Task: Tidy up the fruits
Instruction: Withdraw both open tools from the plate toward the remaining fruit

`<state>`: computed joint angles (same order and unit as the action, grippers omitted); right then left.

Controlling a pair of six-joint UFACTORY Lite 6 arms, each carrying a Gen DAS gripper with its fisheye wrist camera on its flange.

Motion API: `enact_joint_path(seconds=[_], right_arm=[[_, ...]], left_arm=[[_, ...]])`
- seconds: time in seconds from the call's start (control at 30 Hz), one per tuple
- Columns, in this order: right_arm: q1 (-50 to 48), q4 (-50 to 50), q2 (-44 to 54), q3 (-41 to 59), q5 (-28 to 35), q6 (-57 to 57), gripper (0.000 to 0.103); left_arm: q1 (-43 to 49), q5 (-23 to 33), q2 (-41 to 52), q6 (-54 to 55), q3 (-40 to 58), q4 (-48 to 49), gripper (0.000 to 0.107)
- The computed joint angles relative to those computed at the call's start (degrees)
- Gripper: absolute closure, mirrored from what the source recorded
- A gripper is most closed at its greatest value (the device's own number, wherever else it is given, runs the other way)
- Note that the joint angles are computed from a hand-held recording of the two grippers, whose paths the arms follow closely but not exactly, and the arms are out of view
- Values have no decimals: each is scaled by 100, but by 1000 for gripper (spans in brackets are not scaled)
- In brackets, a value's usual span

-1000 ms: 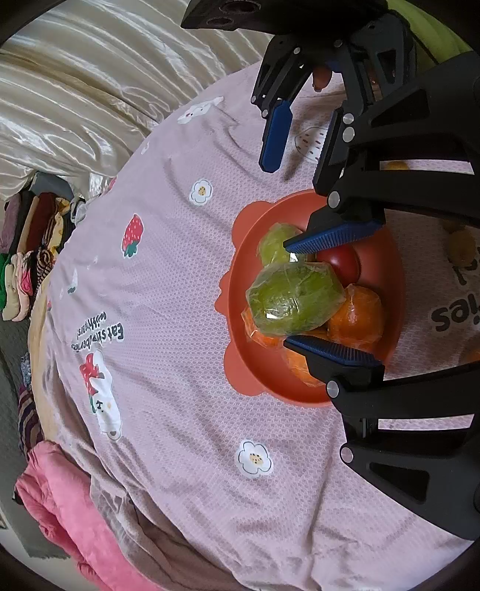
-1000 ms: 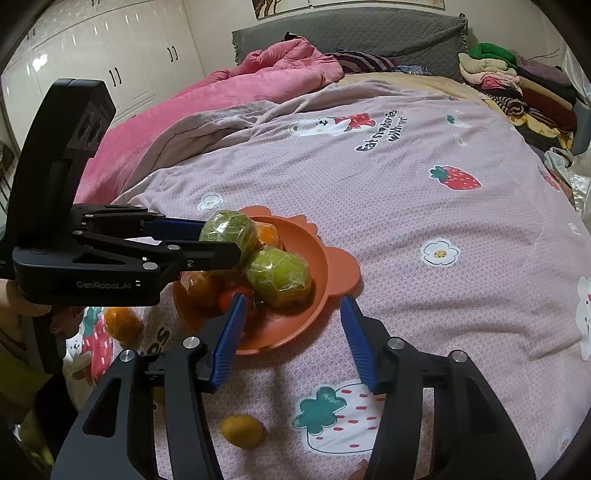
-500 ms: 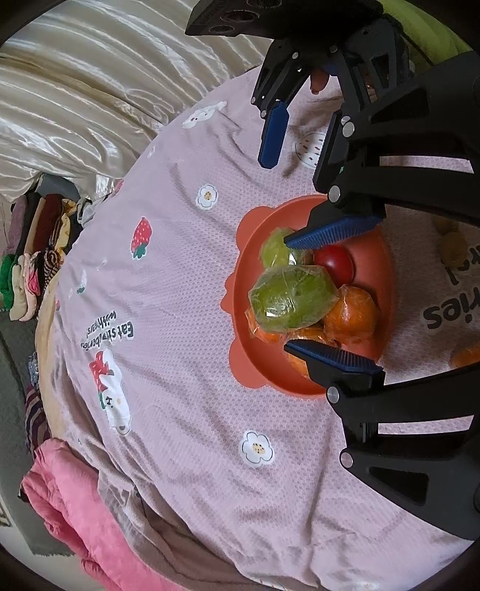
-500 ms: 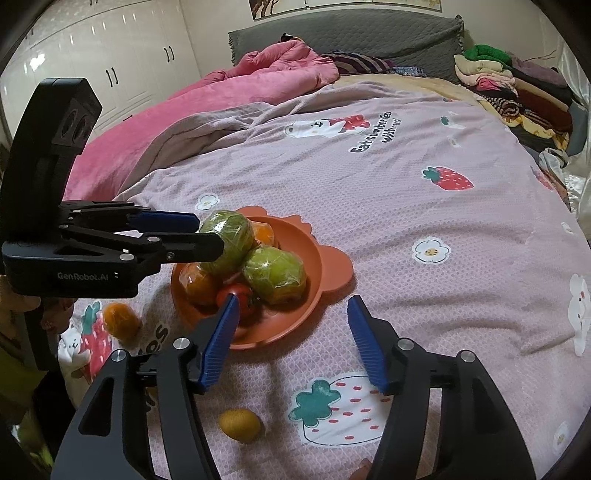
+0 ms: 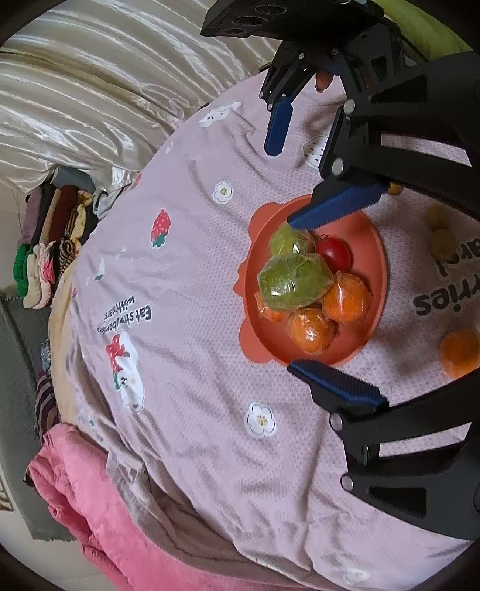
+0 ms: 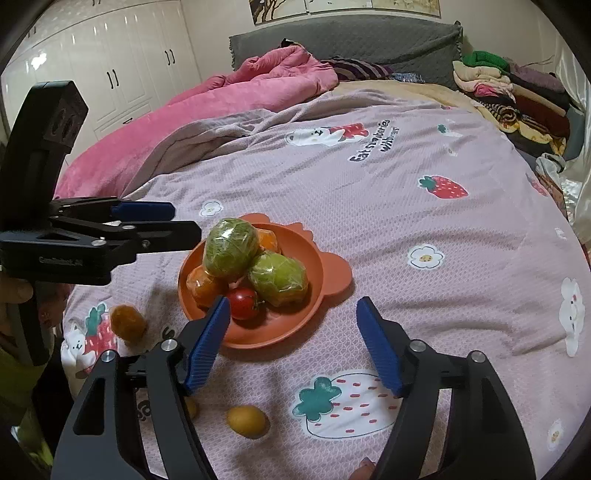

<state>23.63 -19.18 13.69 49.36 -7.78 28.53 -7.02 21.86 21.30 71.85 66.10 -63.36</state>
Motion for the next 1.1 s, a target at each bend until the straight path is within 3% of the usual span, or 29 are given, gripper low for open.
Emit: enact_joint_path(seconds=[0.37,0.67,1.1], right_arm=[[135,918,-209,-130,54,-828,24],[220,1823,-449,-268,117,-1659,17],[393,3504,-849,-508,213,-3238,15]], left_arm=[[128,-136,-509,93,-471,-143,19],[197,-159,-831,110,-739,-162,14],[320,-159,-1214,259,-1085,-255,14]])
